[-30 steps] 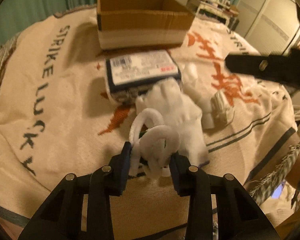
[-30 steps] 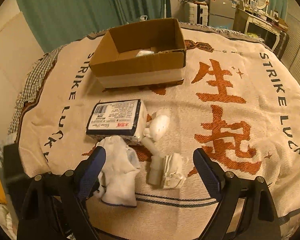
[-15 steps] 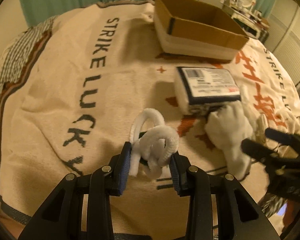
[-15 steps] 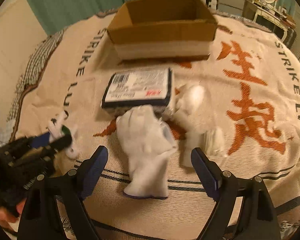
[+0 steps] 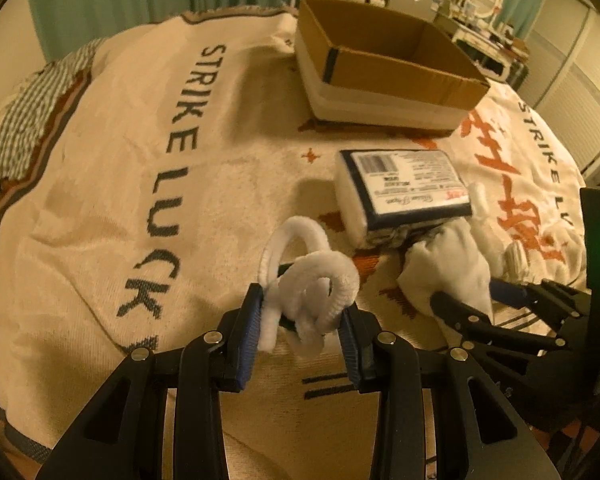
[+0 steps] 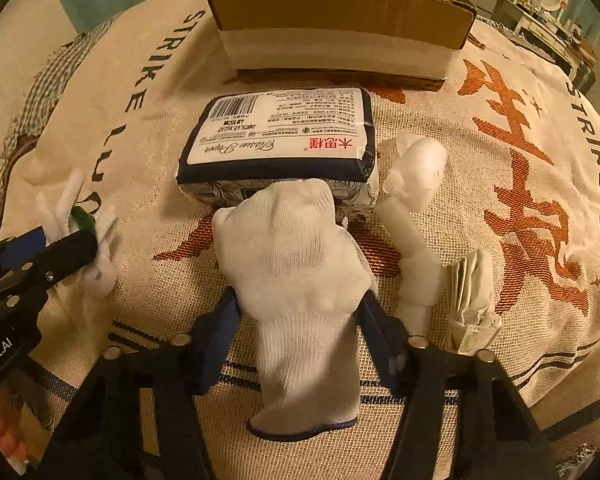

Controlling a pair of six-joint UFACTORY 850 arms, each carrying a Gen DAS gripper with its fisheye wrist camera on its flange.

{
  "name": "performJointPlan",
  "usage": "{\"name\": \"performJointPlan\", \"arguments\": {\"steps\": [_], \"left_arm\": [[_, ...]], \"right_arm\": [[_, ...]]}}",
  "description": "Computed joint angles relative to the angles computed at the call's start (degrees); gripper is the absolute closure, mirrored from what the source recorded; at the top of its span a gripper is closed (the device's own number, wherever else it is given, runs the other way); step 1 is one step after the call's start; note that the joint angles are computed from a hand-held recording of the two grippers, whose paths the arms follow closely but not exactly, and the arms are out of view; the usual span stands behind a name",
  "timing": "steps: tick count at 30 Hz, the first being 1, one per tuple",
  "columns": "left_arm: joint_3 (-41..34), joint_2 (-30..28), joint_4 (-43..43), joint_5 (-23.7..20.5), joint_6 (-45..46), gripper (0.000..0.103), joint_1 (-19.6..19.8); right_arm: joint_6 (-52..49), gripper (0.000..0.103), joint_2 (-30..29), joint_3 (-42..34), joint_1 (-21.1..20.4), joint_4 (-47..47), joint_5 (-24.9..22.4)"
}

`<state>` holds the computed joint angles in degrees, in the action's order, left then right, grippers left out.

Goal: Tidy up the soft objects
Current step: 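Carry the sock and glove over the box and release both inside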

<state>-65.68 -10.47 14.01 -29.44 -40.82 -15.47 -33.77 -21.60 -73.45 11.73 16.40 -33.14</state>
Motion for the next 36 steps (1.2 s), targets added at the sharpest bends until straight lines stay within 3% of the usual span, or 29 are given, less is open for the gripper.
{"name": "performJointPlan", "arguments": {"steps": [7, 18, 25, 31, 36], "left_arm": [[-0.9, 2.03, 5.62, -0.52, -4.24, 0.068, -1.94], [-5.24, 4.97, 11.71, 0.73, -6.88, 0.068, -3.75], [-12.89, 2.05, 18.46, 0.8, -9.54, 0.068, -3.56], [-20.82, -3.05, 22.07, 0.52, -8.27, 0.068, -2.48], [-28.29, -8.97, 16.45, 1.63, -2.78, 0.068, -0.24]], "right_arm": [[-6.23, 0.064, 3.29, 1.95, -0.8, 5.19, 0.17], [-20.62, 0.066, 10.04, -0.01, -4.93, 22.31, -2.23], [-22.29, 0.066, 8.08, -9.81, -6.04, 26.18, -3.72], [-20.16, 0.066, 2.55, -21.98, -5.74, 27.58, -5.84], [-15.56, 0.066, -4.71, -33.58, -4.91, 25.28, -6.73]]}}
